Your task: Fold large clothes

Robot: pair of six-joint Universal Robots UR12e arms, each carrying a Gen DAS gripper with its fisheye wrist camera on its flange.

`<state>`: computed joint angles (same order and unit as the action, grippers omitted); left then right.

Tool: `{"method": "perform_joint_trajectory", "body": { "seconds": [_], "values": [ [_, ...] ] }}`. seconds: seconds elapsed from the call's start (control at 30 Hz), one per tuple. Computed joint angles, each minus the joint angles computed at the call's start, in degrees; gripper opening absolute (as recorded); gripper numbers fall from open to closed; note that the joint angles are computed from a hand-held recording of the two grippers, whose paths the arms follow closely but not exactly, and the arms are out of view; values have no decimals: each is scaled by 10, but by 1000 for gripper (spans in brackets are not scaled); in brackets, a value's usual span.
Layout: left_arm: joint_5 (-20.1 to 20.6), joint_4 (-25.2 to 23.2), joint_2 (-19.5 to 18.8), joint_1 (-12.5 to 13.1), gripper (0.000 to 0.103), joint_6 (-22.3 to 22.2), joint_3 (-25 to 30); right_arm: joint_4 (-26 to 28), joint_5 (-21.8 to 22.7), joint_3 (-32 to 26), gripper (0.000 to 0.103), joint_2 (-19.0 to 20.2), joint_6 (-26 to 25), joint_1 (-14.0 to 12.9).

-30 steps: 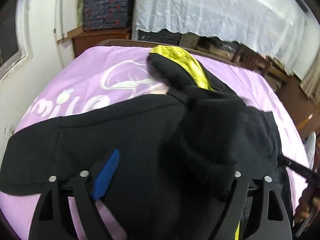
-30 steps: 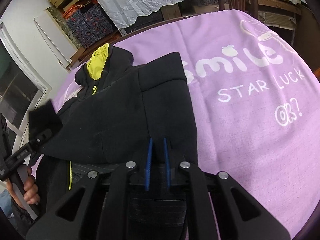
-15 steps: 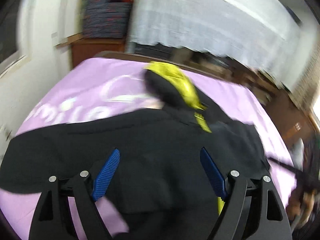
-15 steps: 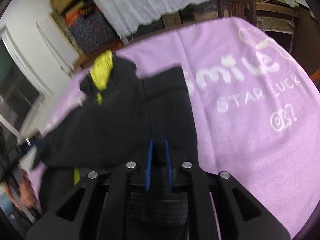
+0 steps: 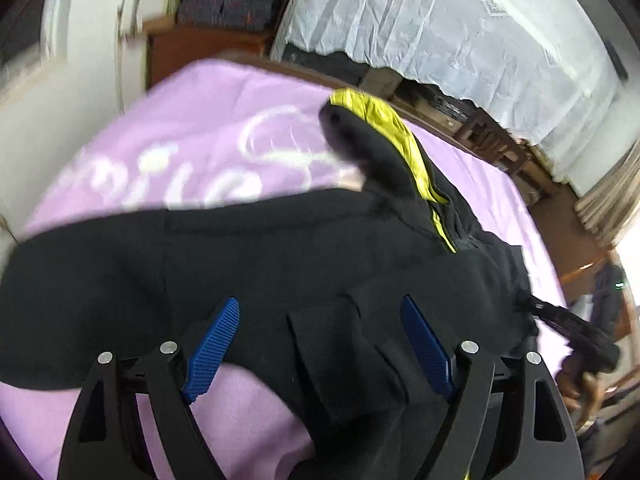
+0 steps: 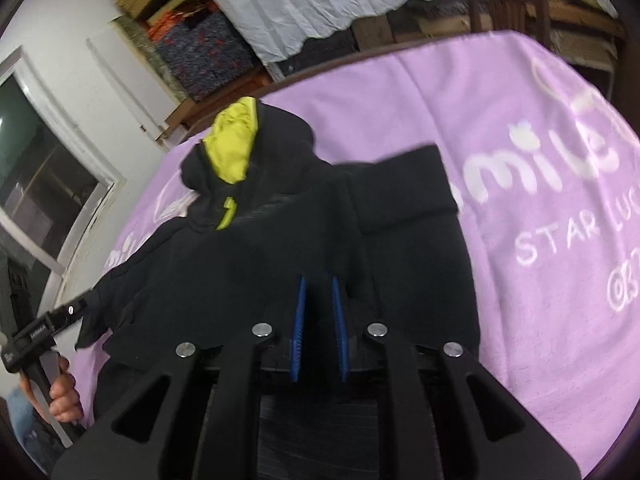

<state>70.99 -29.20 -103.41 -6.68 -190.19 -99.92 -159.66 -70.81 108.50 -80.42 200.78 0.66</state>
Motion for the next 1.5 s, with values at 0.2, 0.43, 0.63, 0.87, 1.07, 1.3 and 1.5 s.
{"method": "perform_joint_trajectory", "body": {
  "seconds": [0.2,0.43,0.63,0.87,1.07,1.3,1.5],
  "values": [
    [-45,-43,-5,0,72,45,5,-8,13,8,12,-2,13,-6],
    [-2,-68,-9,-13,71,52,13,-8,14,8,12,-3,12,-7],
    [21,-53,-17,-23,14,65,17,-12,6,12,13,-8,8,-6],
    [81,59,-30,-35,11,54,35,-62,-40,18,13,-21,6,2],
    [160,20,-58,-56,12,81,58,-19,-72,-24,13,4,-11,18],
    [190,58,-47,-54,52,40,44,36,-86,-42,0,29,1,4],
    [128,43,-50,-64,53,81,55,-8,-67,-21,4,14,26,-7]
  ]
}}
